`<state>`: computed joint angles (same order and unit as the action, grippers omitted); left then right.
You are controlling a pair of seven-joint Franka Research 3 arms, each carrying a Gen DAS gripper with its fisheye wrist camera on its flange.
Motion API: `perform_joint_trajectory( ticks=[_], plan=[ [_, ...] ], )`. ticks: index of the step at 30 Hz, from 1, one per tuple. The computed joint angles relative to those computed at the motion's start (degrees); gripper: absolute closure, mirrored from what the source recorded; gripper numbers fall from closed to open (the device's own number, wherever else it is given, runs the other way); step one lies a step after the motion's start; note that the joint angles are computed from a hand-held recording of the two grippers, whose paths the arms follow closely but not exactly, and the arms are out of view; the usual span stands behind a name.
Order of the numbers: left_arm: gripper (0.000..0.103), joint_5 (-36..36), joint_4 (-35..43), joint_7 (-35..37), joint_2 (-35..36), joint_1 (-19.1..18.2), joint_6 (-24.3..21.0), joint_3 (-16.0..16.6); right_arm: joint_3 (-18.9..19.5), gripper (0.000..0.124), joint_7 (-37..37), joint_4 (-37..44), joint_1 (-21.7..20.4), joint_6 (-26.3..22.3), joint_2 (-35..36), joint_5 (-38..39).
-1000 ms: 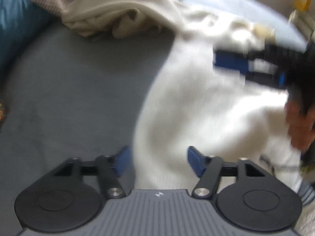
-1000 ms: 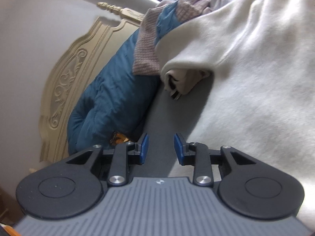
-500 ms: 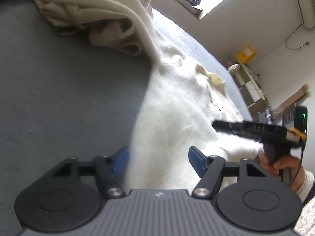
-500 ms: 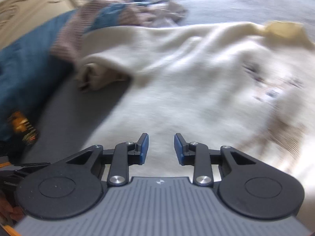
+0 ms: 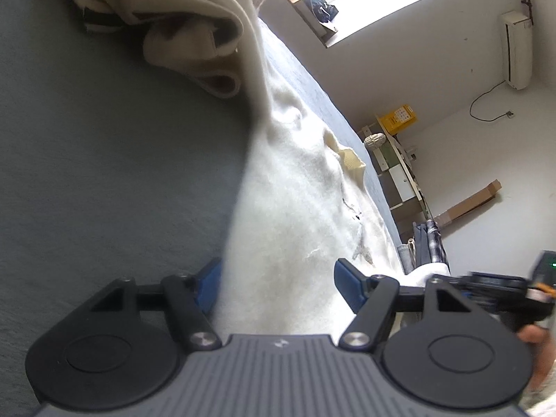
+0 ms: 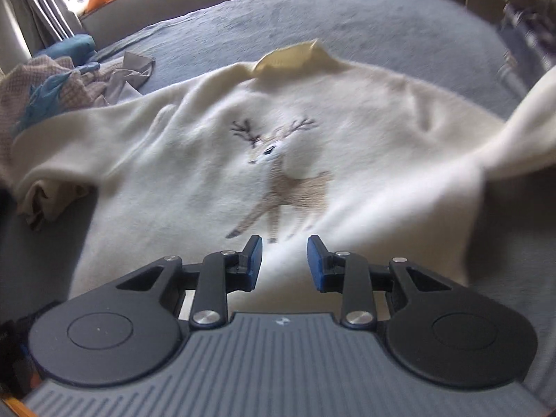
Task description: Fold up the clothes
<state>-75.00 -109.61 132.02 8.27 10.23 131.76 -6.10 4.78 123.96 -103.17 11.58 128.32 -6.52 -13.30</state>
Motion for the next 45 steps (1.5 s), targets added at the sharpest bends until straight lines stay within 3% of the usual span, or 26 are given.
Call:
perform_joint_trajectory(
  ticks=[2,4,11,15,19,25,29,35,37,39,40,43,45],
  plan=[
    [0.034,2.45,-0.26,-1.53,-0.68,-0.29,0.29,0.10,0.61,0.095,1.24,1.59,-0.07,-3.27,-1.74,-2.31],
    [0.034,4.85,-0.10,-2.69,-1.27,-0.23,-0.99,0.38,0.84,0.092,4.99,-0.05,-0.55,-1.88,-4.05,-2.43],
    [0.034,5.86,-5.72,1.04,-5.83,-2.37,6.90,0.38,-0.14,0.088,10.58,-20.64,-4.36,12.48,-12.22,2.71],
    [0.034,6.67,-10.22,2.45,-9.96,-5.20,14.26,0.53,-2.54,0.088,10.74,-28.49,-7.87,14.78,-18.75,9.29],
    [0.034,17.75,-10.94,-7.63,-12.82,-6.82,15.19,1.72,-5.48,0.086,3.27,-31.14,-9.47,14.92,-22.82,14.68],
    [0.034,37.64,-11.51,-18.34,-15.32,-8.19,18.48,2.67,-13.22,0.084,-16.56,-34.30,-3.54,7.81,-25.49,30.02],
    [0.034,46.14,-9.95,-30.45,-14.70,-8.09,12.44,3.32,-15.40,0.084,-24.01,-38.09,-3.11,5.38,-27.53,37.30],
    [0.034,52.63,-10.01,-39.12,-15.83,-8.65,5.36,3.31,-18.45,0.083,-37.12,-40.65,-0.13,2.34,-29.21,49.73],
    [0.034,53.69,-11.00,-41.52,-16.21,-8.95,5.46,3.11,-18.36,0.089,-42.20,-40.31,0.87,1.31,-28.08,51.91],
    [0.035,55.82,-12.33,-43.47,-16.97,-9.30,7.18,2.72,-17.31,0.113,-45.59,-40.38,0.84,0.65,-27.30,52.88],
    [0.036,57.11,-12.19,-44.23,-17.13,-9.45,6.81,2.67,-16.68,0.116,-47.21,-40.72,0.65,0.87,-27.35,53.44],
    [0.037,56.31,-12.51,-43.43,-18.60,-10.17,5.68,3.57,-19.84,0.119,-53.56,-42.66,0.32,0.14,-32.11,61.96],
    [0.037,54.88,-12.88,-42.46,-19.47,-10.60,4.25,4.33,-20.48,0.119,-54.94,-43.85,-1.90,-1.38,-35.89,63.72]
  ],
)
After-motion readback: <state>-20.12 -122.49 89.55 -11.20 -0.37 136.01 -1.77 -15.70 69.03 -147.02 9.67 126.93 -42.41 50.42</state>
